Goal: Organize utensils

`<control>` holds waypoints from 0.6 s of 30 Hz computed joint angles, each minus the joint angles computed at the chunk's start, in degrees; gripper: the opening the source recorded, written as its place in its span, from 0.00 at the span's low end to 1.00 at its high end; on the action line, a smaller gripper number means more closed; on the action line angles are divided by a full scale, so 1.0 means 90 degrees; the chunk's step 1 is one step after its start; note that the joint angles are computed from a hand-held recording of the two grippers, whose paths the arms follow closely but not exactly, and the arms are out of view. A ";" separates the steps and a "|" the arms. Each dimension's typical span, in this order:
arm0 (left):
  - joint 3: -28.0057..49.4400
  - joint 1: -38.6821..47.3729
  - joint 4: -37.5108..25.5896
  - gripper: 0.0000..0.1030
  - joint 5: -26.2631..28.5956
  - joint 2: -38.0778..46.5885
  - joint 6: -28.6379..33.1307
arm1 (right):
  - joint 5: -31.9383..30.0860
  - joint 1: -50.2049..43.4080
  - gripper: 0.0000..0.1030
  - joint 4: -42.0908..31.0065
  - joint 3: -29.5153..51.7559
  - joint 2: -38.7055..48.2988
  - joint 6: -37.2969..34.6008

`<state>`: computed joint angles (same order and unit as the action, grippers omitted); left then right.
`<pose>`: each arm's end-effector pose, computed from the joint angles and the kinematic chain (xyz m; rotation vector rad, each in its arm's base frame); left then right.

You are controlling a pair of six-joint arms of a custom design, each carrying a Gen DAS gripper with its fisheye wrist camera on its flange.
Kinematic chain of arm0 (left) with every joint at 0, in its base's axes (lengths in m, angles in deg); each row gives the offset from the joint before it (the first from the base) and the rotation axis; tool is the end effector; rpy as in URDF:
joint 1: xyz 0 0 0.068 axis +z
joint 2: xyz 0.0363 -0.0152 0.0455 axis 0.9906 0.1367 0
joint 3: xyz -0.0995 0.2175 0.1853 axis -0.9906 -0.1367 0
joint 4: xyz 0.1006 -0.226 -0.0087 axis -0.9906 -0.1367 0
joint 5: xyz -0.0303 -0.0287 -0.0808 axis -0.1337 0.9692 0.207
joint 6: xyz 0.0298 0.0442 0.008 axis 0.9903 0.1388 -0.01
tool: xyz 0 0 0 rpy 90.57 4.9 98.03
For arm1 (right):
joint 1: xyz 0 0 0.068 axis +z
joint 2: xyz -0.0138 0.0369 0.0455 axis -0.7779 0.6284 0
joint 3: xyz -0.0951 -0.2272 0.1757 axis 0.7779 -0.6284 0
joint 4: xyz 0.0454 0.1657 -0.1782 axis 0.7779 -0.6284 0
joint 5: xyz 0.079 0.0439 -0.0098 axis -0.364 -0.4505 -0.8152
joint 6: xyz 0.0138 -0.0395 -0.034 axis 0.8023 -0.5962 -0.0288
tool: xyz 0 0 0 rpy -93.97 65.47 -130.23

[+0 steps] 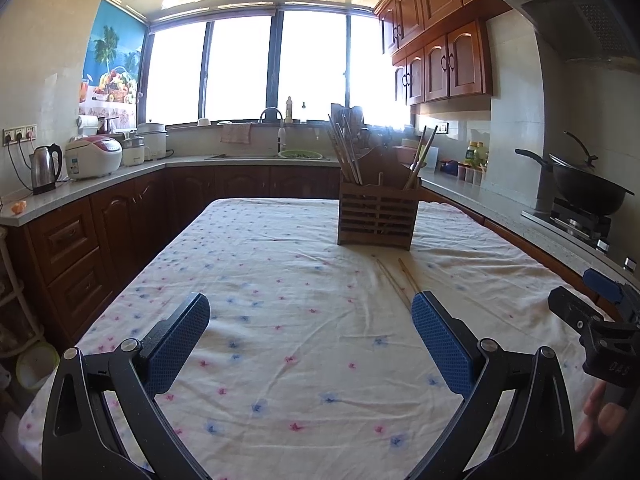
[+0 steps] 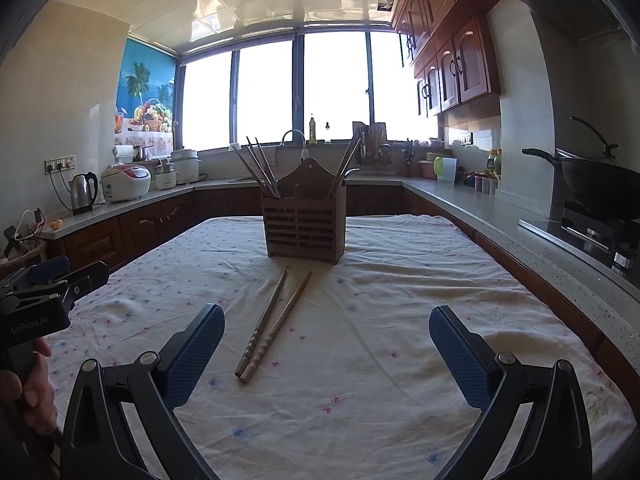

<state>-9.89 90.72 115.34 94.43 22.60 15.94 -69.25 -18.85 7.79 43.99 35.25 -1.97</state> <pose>0.1774 0.0235 0.2018 -0.0981 1.9003 0.0076 0.1861 0.1043 0.2065 -0.1719 1.8803 0.1945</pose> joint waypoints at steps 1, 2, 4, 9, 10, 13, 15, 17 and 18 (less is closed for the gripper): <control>0.0010 -0.0009 -0.0013 1.00 -0.0009 0.0014 0.0002 | -0.0002 -0.0007 1.00 0.0001 0.0006 0.0006 -0.0006; 0.0012 -0.0015 -0.0020 1.00 -0.0018 0.0016 0.0006 | 0.0010 0.0001 1.00 0.0006 0.0006 0.0009 -0.0008; 0.0009 -0.0024 -0.0026 1.00 -0.0030 -0.0002 0.0004 | 0.0005 -0.0005 1.00 0.0013 0.0002 0.0004 -0.0005; -0.0019 -0.0077 0.0026 1.00 -0.0081 -0.0002 0.0028 | 0.0007 -0.0015 1.00 -0.0015 0.0022 0.0001 0.0034; -0.0013 -0.0085 0.0011 1.00 -0.0075 0.0000 0.0040 | 0.0003 -0.0021 1.00 -0.0016 0.0020 -0.0003 0.0043; 0.0004 -0.0103 -0.0037 1.00 -0.0053 -0.0015 0.0064 | 0.0034 -0.0006 1.00 -0.0039 0.0021 -0.0020 0.0054; 0.0010 -0.0115 -0.0057 1.00 -0.0059 -0.0038 0.0080 | 0.0020 -0.0009 1.00 -0.0038 0.0020 -0.0027 0.0058; 0.0009 -0.0109 -0.0060 1.00 -0.0044 -0.0059 0.0093 | 0.0035 -0.0002 1.00 -0.0041 0.0023 -0.0017 0.0057; 0.0006 -0.0118 -0.0064 1.00 -0.0052 -0.0070 0.0097 | 0.0035 -0.0002 1.00 -0.0041 0.0023 -0.0017 0.0057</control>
<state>-9.83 89.65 114.76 93.96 21.97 16.81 -68.93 -18.87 7.42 44.19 35.09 -1.46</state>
